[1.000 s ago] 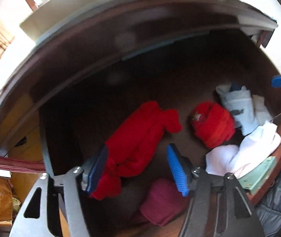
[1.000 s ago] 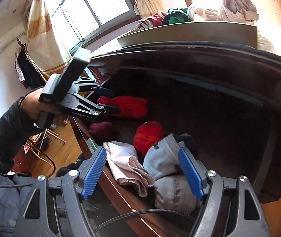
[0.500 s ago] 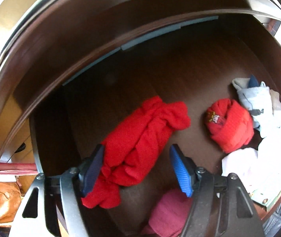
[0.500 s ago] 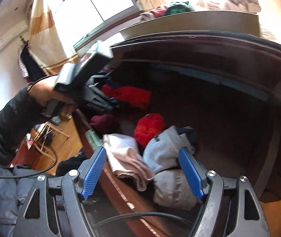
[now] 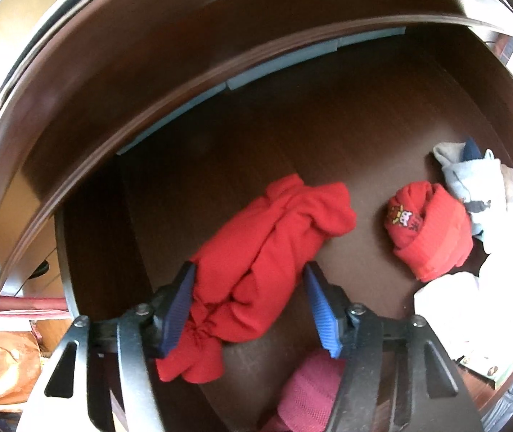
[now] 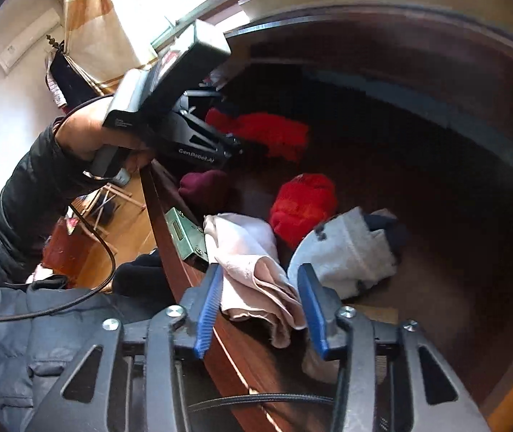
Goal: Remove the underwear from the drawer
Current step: 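Grasp the red shirt with the left gripper while the right grasps the pink underwear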
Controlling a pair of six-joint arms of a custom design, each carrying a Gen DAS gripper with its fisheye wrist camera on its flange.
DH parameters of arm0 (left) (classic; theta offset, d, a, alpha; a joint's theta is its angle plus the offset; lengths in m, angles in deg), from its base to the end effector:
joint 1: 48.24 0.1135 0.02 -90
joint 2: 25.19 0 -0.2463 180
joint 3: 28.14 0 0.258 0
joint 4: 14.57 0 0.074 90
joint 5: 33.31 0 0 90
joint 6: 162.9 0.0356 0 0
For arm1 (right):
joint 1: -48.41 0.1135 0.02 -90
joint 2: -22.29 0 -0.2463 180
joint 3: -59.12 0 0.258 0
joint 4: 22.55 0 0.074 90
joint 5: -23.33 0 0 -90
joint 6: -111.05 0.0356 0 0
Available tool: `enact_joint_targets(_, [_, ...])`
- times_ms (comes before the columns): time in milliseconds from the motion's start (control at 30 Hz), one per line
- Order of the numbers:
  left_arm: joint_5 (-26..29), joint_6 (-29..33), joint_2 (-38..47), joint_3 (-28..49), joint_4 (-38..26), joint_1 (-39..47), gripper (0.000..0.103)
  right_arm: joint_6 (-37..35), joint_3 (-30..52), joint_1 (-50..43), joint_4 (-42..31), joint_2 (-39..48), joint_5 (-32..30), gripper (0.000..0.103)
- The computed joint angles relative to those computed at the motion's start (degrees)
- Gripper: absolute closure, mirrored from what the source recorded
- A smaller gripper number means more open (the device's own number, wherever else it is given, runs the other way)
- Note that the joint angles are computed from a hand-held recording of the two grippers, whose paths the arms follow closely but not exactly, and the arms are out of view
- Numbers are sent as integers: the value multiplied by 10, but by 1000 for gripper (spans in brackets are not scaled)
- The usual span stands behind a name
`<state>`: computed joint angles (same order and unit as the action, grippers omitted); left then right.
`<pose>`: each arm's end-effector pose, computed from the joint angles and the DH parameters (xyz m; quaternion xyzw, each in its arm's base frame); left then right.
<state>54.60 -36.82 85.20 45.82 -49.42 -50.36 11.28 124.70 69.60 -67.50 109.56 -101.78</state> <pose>0.3484 -0.0116 0.0874 0.3200 0.9332 0.0647 0.1503 0.2620 0.1235 0.1695 -0.3080 0.8835 0.3131 0.1627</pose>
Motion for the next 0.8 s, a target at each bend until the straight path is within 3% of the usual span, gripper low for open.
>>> enact_joint_targets(33, [0, 0, 1, 0, 1, 0, 44, -5, 10, 3, -9, 11, -3, 75])
enact_joint_targets(167, [7, -4, -1, 4, -4, 3, 46, -6, 2, 32, 4, -9, 37, 92])
enact_joint_targets(367, [12, -6, -10, 0, -12, 5, 46, 22, -25, -11, 44, -75, 62, 95])
enact_joint_targets(500, [13, -1, -7, 25, -33, 11, 46, 14, -4, -43, 29, -47, 92, 94])
enact_joint_targets(600, [10, 1, -3, 35, -38, 13, 49, 21, 23, -66, 3, -12, 80, 85])
enact_joint_targets(633, [9, 1, -3, 35, -38, 12, 49, 19, 25, -61, 3, -16, 98, 63])
enact_joint_targets(667, [8, 1, 1, 33, -32, 11, 51, 12, 28, -49, -1, -21, 128, 33])
enact_joint_targets(700, [7, 0, 4, 30, -26, 11, 53, 7, 25, -36, 1, -34, 161, 25])
enact_joint_targets(800, [8, -2, -5, 30, -33, 9, 56, -29, 26, -16, 2, -58, 176, 23])
